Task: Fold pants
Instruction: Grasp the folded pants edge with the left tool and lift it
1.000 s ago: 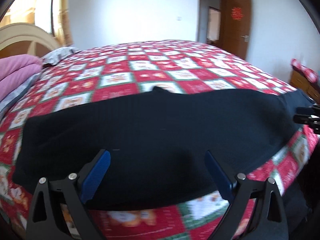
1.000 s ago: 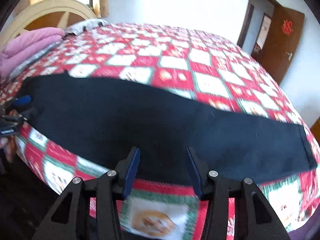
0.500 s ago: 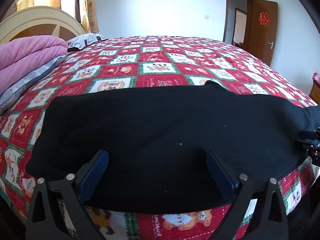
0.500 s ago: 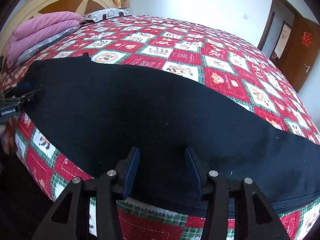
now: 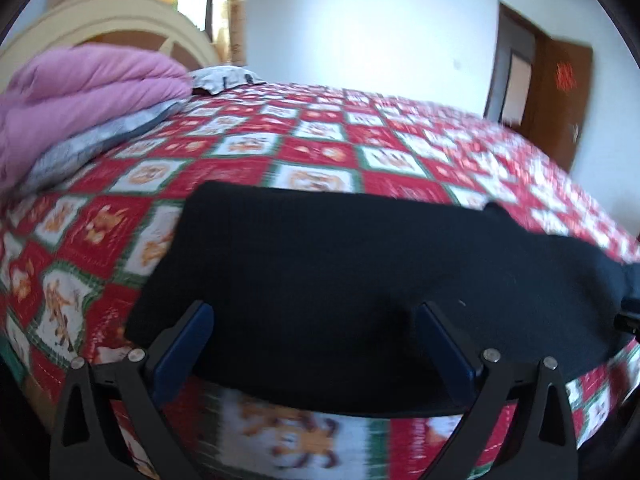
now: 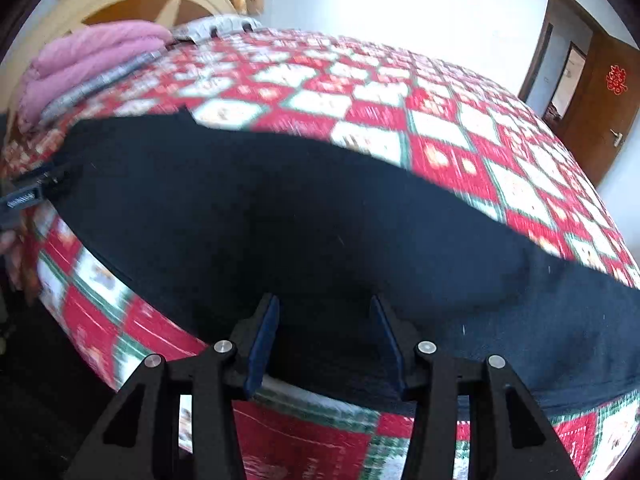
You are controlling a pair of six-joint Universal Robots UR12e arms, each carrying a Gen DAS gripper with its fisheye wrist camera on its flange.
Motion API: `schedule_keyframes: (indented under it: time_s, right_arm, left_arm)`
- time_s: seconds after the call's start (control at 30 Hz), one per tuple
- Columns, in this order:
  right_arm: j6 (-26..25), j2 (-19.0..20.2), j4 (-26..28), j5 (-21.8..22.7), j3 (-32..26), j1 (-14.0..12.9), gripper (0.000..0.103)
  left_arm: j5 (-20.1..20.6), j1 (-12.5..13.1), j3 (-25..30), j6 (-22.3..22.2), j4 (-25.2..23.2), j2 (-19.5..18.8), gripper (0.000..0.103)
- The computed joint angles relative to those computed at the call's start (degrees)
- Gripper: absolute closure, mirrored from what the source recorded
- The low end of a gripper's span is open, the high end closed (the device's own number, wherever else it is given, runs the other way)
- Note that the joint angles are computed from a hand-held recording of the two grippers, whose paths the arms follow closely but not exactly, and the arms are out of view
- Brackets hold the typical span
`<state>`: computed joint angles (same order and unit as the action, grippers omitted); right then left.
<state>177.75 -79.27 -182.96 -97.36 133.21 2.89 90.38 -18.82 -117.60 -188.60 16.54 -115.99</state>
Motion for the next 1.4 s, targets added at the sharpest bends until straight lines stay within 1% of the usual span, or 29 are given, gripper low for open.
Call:
schedule_keyframes:
  time_s: [0.07, 0.1, 0.17, 0.2, 0.23, 0.27, 0.3, 0.37, 0.43, 0.47, 0.5, 0.53, 0.57, 0.6, 0.63, 0.7, 0.73, 0.77, 0.83, 0.87, 0.97, 1.03, 1.07, 1.13, 1.2, 1.3, 1.33, 1.37, 1.4]
  right_arm:
    - [-0.28, 0.09, -1.76, 0.73, -0.84, 0.73, 0.054]
    - [-0.37, 0.16, -1.71, 1.72, -1.41, 0.86, 0.054]
    - [-0.65, 0.6, 0.75, 6.04, -3.88, 1.21, 0.054]
    - [-1.07, 1.15, 1.64, 8.09, -5.28, 1.55, 0.054]
    - [-1.78, 1.89, 2.11, 10.35, -6.79, 1.88, 0.054]
    - [-2.4, 2.66, 2.48, 12.35, -8.26, 2.2, 0.054]
    - [-2.87, 3.78, 2.81, 14.01, -10.25, 2.84, 0.054]
    - [-3.02, 6.13, 3.77, 16.81, -14.51, 4.22, 0.054]
    - [-2.52, 8.1, 5.8, 19.4, -18.35, 5.21, 0.053]
    - [-2.39, 9.33, 7.66, 20.95, -20.8, 5.84, 0.05]
    - [-2.57, 10.51, 9.54, 22.26, -23.08, 6.36, 0.049]
    - [-3.07, 11.85, 11.07, 22.93, -25.42, 7.1, 0.048]
    - [-3.43, 13.09, 12.12, 22.96, -27.4, 7.87, 0.048]
    - [-3.82, 14.43, 13.4, 23.03, -29.39, 8.53, 0.048]
    - [-4.44, 15.53, 15.23, 23.32, -31.17, 9.08, 0.048]
    - [-5.17, 17.91, 20.08, 24.25, -34.83, 10.07, 0.048]
    - [-5.74, 19.34, 22.89, 23.86, -36.82, 10.76, 0.048]
    - [-6.32, 20.21, 24.88, 23.1, -38.07, 11.21, 0.048]
    - [-7.76, 22.38, 29.91, 18.34, -40.99, 12.79, 0.048]
    - [-7.72, 23.51, 31.03, 14.98, -42.13, 13.59, 0.046]
    - [-6.67, 24.23, 28.46, 13.13, -42.16, 14.02, 0.044]
    - [-6.58, 23.71, 27.7, 14.17, -41.46, 13.66, 0.044]
    - [-6.52, 22.8, 25.39, 15.45, -39.94, 12.97, 0.044]
    - [-5.41, 21.14, 22.15, 18.02, -37.48, 11.43, 0.044]
    - [-2.72, 18.71, 20.53, 21.08, -34.5, 8.87, 0.043]
    - [1.5, 15.31, 20.0, 22.37, -30.7, 5.09, 0.043]
    - [3.16, 14.31, 20.12, 22.85, -29.54, 3.82, 0.043]
    - [5.09, 13.19, 20.3, 23.67, -28.16, 2.37, 0.043]
    - [6.95, 12.32, 20.54, 24.08, -27.03, 1.11, 0.043]
  left_arm:
    - [-1.59, 0.67, -0.07, -0.7, 0.87, -0.1, 0.001]
    - [-0.83, 0.5, -0.04, -0.44, 1.34, -0.11, 0.004]
    - [2.07, 0.11, -0.55, -1.66, 4.23, 0.15, 0.005]
    - [1.34, 0.57, -1.12, -2.48, 6.4, 0.35, 0.004]
    - [0.88, 1.07, -1.57, -3.23, 7.93, 0.53, 0.0]
    - [2.2, 1.47, -1.88, -4.68, 8.6, 0.74, 0.0]
    - [3.01, 1.81, -1.95, -5.91, 8.03, 0.87, 0.0]
    - [2.2, 3.03, -2.0, -8.43, 6.53, 0.83, 0.0]
    - [2.51, 3.76, -2.0, -11.14, 5.11, 0.43, 0.0]
    - [1.74, 4.19, -2.05, -12.15, 4.74, 0.19, 0.0]
    - [1.01, 4.56, -2.08, -13.09, 4.32, 0.0, 0.002]
    - [0.47, 4.75, -2.08, -13.83, 4.25, -0.22, 0.008]
    - [-1.05, 5.07, -2.08, -14.17, 4.73, -0.56, 0.013]
    - [-1.61, 5.13, -2.01, -14.02, 4.4, -0.64, 0.024]
    - [-0.51, 4.74, -1.75, -13.56, 3.33, -0.72, 0.025]
    - [1.85, 3.99, -1.58, -12.66, 4.0, -1.23, 0.025]
    - [2.73, 3.72, -1.47, -12.31, 3.87, -1.31, 0.024]
    - [3.64, 3.45, -1.36, -12.03, 4.0, -1.44, 0.024]
    - [3.9, 3.44, -1.41, -12.15, 4.46, -1.62, 0.023]
    - [4.26, 3.37, -1.34, -11.96, 4.67, -1.77, 0.023]
    - [4.83, 3.24, -1.41, -12.14, 5.66, -1.99, 0.022]
    - [5.54, 3.04, -1.42, -12.42, 5.35, -1.71, 0.022]
    - [6.58, 2.83, -1.53, -12.77, 5.94, -1.53, 0.022]
    - [8.4, 2.33, -1.8, -12.14, 8.54, -1.37, 0.022]
    - [9.73, 1.52, -1.89, -10.23, 12.04, -1.26, 0.022]
    - [6.86, 0.86, -1.64, -6.76, 15.05, -1.45, 0.021]
    - [4.73, 0.73, -1.54, -5.82, 15.06, -1.5, 0.014]
    - [2.43, 0.66, -1.3, -4.8, 14.56, -1.66, 0.011]
    - [1.22, 0.51, -1.1, -4.09, 14.35, -1.92, 0.01]
